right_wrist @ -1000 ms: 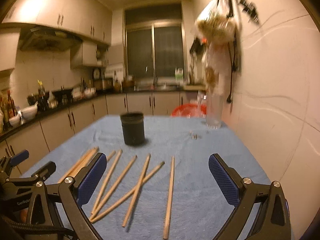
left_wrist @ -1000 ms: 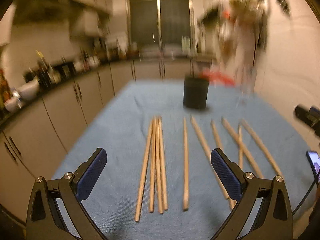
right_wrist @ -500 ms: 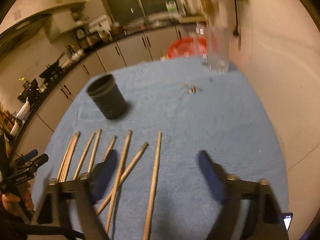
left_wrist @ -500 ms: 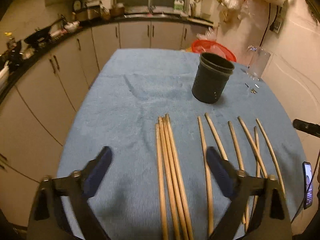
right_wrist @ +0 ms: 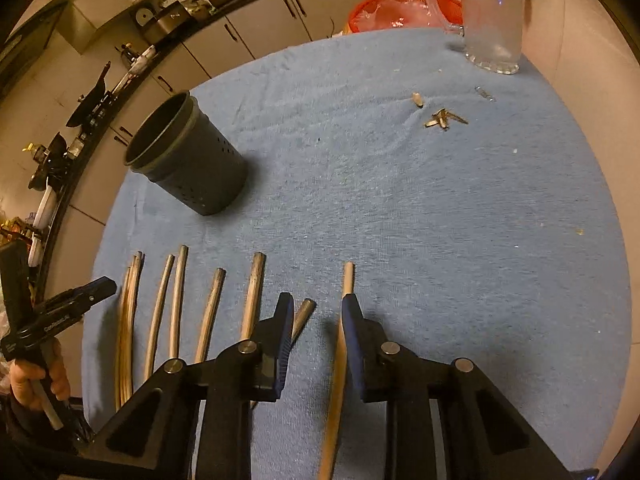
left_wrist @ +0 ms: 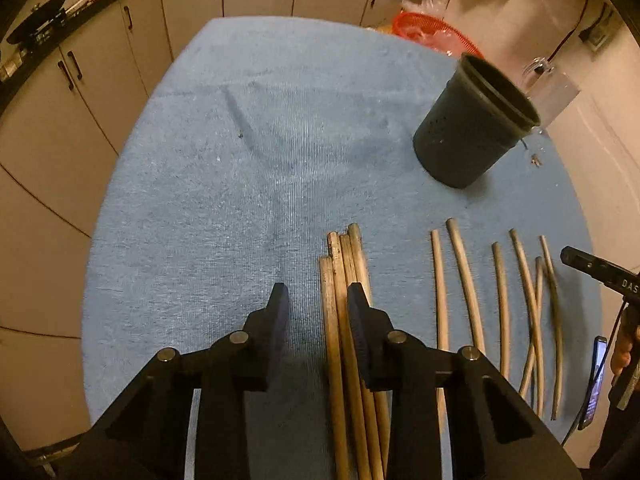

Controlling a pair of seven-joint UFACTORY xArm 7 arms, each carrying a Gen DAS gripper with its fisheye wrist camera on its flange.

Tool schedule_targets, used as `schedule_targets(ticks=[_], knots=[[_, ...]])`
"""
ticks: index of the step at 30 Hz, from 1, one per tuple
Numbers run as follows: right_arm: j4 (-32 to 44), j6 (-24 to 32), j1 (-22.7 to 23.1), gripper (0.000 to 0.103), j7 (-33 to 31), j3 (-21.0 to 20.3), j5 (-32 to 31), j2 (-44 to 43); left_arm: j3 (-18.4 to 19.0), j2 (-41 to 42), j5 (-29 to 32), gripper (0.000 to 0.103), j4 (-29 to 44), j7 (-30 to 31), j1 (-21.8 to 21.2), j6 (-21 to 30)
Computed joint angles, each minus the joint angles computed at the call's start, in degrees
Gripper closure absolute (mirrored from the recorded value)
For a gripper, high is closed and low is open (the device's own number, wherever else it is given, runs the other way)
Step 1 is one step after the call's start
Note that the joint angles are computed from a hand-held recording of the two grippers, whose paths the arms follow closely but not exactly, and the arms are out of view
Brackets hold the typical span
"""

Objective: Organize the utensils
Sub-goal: 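Lower the left tool and grasp a wooden chopstick while the right tool grasps another chopstick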

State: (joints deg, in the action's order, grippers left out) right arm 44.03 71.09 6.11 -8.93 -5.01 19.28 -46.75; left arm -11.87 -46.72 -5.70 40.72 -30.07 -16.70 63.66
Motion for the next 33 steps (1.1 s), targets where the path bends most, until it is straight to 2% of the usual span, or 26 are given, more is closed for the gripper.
schedule_targets(ticks=[8, 15, 17, 18, 21, 22, 29, 33], knots=[[0.4, 0.0, 0.0, 0.076, 0.1, 0.7, -1.2, 1.2, -0.4, 2.4, 2.3, 0.074, 0.5, -0.9, 1.2, 1.3], [1.2, 0.6, 0.0, 0.076, -0.4, 1.0, -2.2, 2.5, 0.0, 3.5, 3.0, 0.08, 1.3, 0.2, 1.4, 1.9], [2.0, 0.8, 0.2, 0.076, -0.7, 1.1, -2.3, 3.6, -0.5, 4.6, 3.7, 0.085, 2.1, 0.3, 1.5, 2.2], [2.4, 0.9, 0.4, 0.076, -0.8, 1.2, -2.2, 4.2, -0.7, 5.2, 3.9, 0.093, 2.4, 0.3, 1.5, 2.2], [4.2, 1.6, 0.5, 0.078, -0.5, 1.5, -2.0, 7.0, -0.9, 6.9, 4.2, 0.096, 3.4, 0.1, 1.4, 1.8], [4.8, 1.8, 0.5, 0.081, -0.4, 1.7, -2.0, 7.9, -0.7, 7.2, 4.1, 0.096, 3.6, 0.2, 1.3, 1.6], [8.4, 3.5, -0.3, 0.081, 2.6, 4.1, -5.1, 13.3, 1.5, 10.5, 2.1, 0.096, 5.9, 2.3, 1.0, 3.2], [10.3, 4.0, -0.2, 0.082, 3.5, 5.5, -7.2, 15.5, 1.6, 15.3, 1.8, 0.09, 9.8, 3.3, 1.3, 4.9]])
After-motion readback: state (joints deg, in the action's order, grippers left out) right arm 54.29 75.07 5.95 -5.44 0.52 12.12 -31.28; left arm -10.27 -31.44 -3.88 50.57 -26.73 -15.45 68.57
